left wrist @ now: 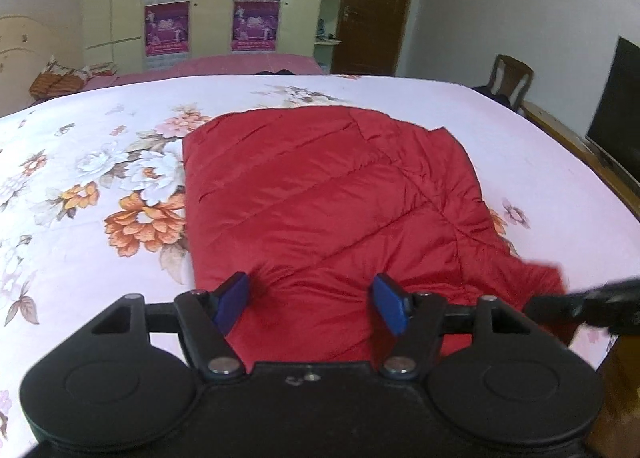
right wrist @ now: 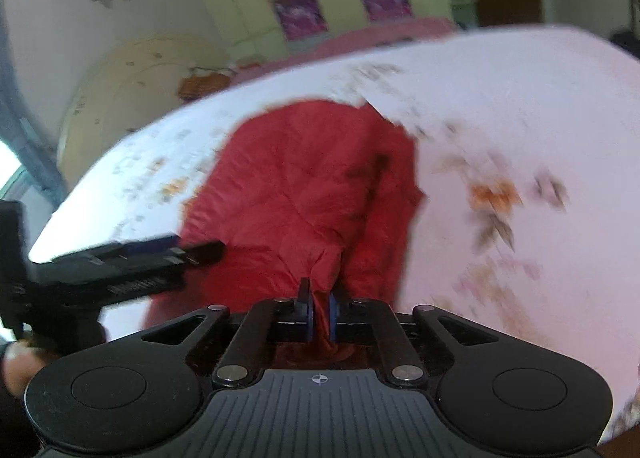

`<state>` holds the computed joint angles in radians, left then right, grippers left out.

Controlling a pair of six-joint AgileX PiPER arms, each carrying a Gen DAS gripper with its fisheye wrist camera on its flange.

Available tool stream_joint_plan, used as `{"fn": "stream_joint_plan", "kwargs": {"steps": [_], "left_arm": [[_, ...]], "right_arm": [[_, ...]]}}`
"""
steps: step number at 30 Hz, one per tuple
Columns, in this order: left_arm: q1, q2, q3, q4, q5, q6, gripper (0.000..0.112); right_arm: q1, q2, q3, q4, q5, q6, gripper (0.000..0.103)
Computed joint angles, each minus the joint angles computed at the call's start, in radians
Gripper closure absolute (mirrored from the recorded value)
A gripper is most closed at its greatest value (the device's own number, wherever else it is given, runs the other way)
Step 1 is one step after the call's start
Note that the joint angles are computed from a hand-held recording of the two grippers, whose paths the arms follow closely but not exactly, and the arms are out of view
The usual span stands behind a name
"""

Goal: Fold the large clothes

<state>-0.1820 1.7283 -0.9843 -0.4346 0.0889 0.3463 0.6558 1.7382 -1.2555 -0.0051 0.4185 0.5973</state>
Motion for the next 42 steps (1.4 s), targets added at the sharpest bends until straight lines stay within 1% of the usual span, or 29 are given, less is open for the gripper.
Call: {"fn": "stream_joint_plan", "kwargs": {"steps": [2, 3, 5, 6, 7, 9, 10, 13, 14, 15, 16, 17, 19, 21, 23, 25, 26, 27, 28, 31, 34, 36, 37, 39, 42], "left_arm": [[-0.004, 0.018, -0.007, -0.134, -0.002, 0.161, 0.044], [-0.007, 0.027, -0.011, -0.170, -0.006, 0.208, 0.043], [-0.010, 0.050, -0.024, -0.248, -0.006, 0.304, 0.043], [-0.006, 0.063, -0.034, -0.323, 0.002, 0.385, 0.042], [-0.006, 0.072, -0.041, -0.360, 0.007, 0.425, 0.042], [-0.005, 0.091, -0.054, -0.435, 0.013, 0.508, 0.041], [-0.001, 0.099, -0.060, -0.477, 0.019, 0.553, 0.041], [0.026, 0.087, -0.079, -0.470, 0.084, 0.544, 0.041], [0.045, 0.079, -0.084, -0.514, 0.115, 0.587, 0.041], [0.068, 0.073, -0.088, -0.572, 0.145, 0.646, 0.042], [0.087, 0.068, -0.091, -0.595, 0.162, 0.667, 0.042], [0.104, 0.059, -0.090, -0.613, 0.171, 0.683, 0.042], [0.149, 0.053, -0.099, -0.670, 0.196, 0.751, 0.042], [0.182, 0.059, -0.118, -0.690, 0.208, 0.789, 0.042], [0.212, 0.083, -0.151, -0.682, 0.217, 0.797, 0.042], [0.237, 0.111, -0.189, -0.661, 0.235, 0.769, 0.043], [0.249, 0.128, -0.214, -0.645, 0.250, 0.742, 0.043], [0.257, 0.142, -0.234, -0.642, 0.265, 0.730, 0.043], [0.264, 0.155, -0.252, -0.645, 0.279, 0.730, 0.043], [0.259, 0.188, -0.303, -0.663, 0.287, 0.760, 0.043], [0.253, 0.225, -0.350, -0.673, 0.286, 0.768, 0.045], [0.249, 0.252, -0.385, -0.656, 0.285, 0.739, 0.045], [0.247, 0.260, -0.396, -0.648, 0.282, 0.724, 0.045], [0.244, 0.279, -0.421, -0.614, 0.276, 0.677, 0.045], [0.241, 0.301, -0.448, -0.564, 0.260, 0.611, 0.045]], "right_arm": [[-0.017, 0.030, 0.016, 0.015, -0.005, 0.038, 0.097], [-0.020, 0.049, 0.014, 0.000, -0.007, 0.066, 0.097], [-0.013, 0.093, -0.015, -0.082, 0.012, 0.151, 0.097], [-0.009, 0.112, -0.032, -0.109, 0.027, 0.179, 0.097], [-0.004, 0.130, -0.045, -0.135, 0.034, 0.204, 0.097], [0.017, 0.145, -0.042, -0.244, 0.034, 0.294, 0.097], [0.023, 0.144, -0.041, -0.265, 0.036, 0.316, 0.097], [0.025, 0.132, -0.054, -0.246, 0.081, 0.301, 0.096], [0.030, 0.126, -0.059, -0.257, 0.102, 0.308, 0.095], [0.038, 0.120, -0.069, -0.280, 0.129, 0.321, 0.091], [0.050, 0.116, -0.081, -0.314, 0.160, 0.349, 0.088], [0.059, 0.113, -0.091, -0.335, 0.183, 0.370, 0.084], [0.063, 0.098, -0.096, -0.335, 0.202, 0.396, 0.084], [0.071, 0.080, -0.100, -0.352, 0.223, 0.434, 0.084], [0.083, 0.057, -0.111, -0.386, 0.253, 0.475, 0.083], [0.096, 0.036, -0.121, -0.452, 0.276, 0.534, 0.079], [0.097, 0.045, -0.150, -0.474, 0.293, 0.551, 0.063], [0.097, 0.050, -0.173, -0.496, 0.302, 0.569, 0.045], [0.097, 0.055, -0.193, -0.523, 0.302, 0.589, 0.043], [0.084, 0.105, -0.292, -0.541, 0.324, 0.581, 0.043], [0.073, 0.185, -0.425, -0.528, 0.353, 0.532, 0.044], [0.052, 0.247, -0.512, -0.476, 0.355, 0.464, 0.044], [0.033, 0.285, -0.567, -0.422, 0.354, 0.421, 0.044], [-0.011, 0.334, -0.622, -0.337, 0.323, 0.376, 0.043], [-0.066, 0.424, -0.741, -0.231, 0.322, 0.290, 0.043]]}}
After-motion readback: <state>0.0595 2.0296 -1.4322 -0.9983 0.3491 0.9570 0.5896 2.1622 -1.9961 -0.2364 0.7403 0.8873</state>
